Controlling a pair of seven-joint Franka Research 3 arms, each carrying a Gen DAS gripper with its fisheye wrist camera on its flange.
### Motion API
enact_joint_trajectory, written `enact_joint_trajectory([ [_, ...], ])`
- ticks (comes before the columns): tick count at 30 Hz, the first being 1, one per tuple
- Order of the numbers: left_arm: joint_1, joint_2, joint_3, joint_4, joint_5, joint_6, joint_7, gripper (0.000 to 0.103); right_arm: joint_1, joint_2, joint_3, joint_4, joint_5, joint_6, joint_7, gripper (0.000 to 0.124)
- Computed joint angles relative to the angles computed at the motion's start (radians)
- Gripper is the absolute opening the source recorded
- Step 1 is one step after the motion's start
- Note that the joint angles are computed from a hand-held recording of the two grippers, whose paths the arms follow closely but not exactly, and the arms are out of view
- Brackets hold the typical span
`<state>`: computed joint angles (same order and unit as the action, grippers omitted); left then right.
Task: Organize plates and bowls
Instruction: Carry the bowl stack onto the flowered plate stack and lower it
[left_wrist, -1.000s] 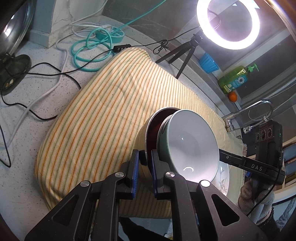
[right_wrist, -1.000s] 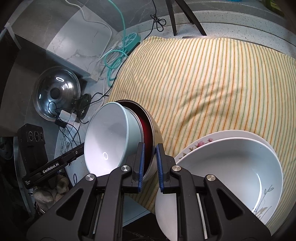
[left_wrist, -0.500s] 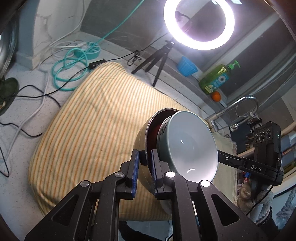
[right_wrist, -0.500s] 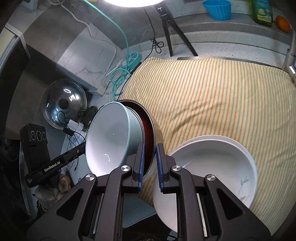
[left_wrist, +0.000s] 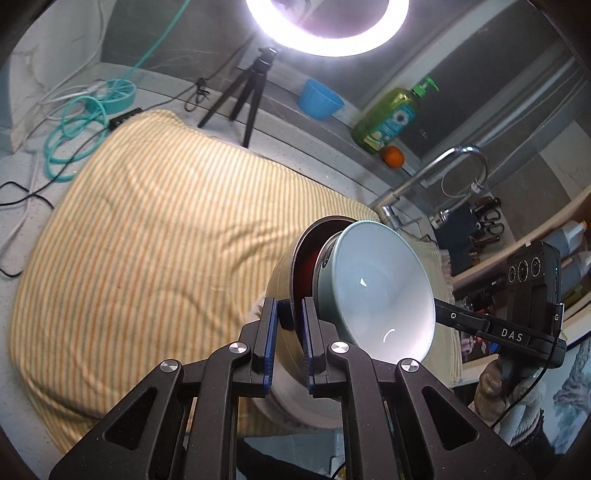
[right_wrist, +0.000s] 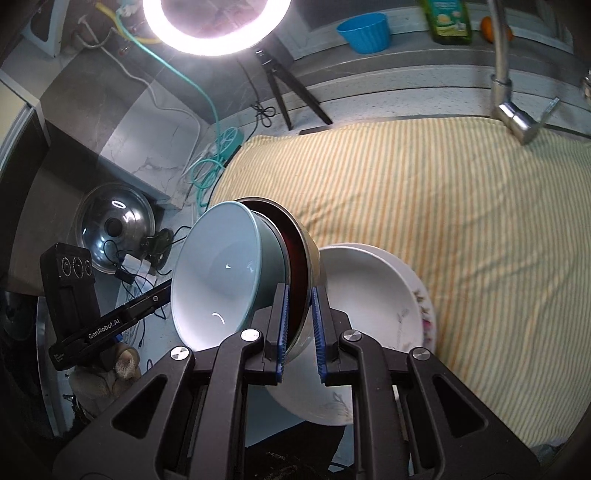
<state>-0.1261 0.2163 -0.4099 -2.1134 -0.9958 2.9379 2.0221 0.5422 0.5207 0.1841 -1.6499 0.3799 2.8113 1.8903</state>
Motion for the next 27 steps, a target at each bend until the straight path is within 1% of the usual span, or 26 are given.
enact_joint_trajectory([
  [7,-0.023,0.031,-0.009,0.017,0.081,-0.011,-0.061,0.009,-0.017,-0.064,0.002,-0.123,0.030,0.039,0.009,0.013],
  [12,-0.018,0.046,-0.024,0.022,0.140,-0.020,-0.110,0.009,-0.029,-0.087,0.013,-0.178,0.054,0.062,0.006,0.013],
  [23,-0.004,0.059,-0.044,0.020,0.235,-0.030,-0.191,0.009,-0.049,-0.104,0.039,-0.229,0.110,0.094,-0.023,0.013],
  [27,-0.002,0.061,-0.047,0.019,0.264,-0.028,-0.213,0.009,-0.049,-0.101,0.039,-0.227,0.116,0.091,-0.026,0.013],
])
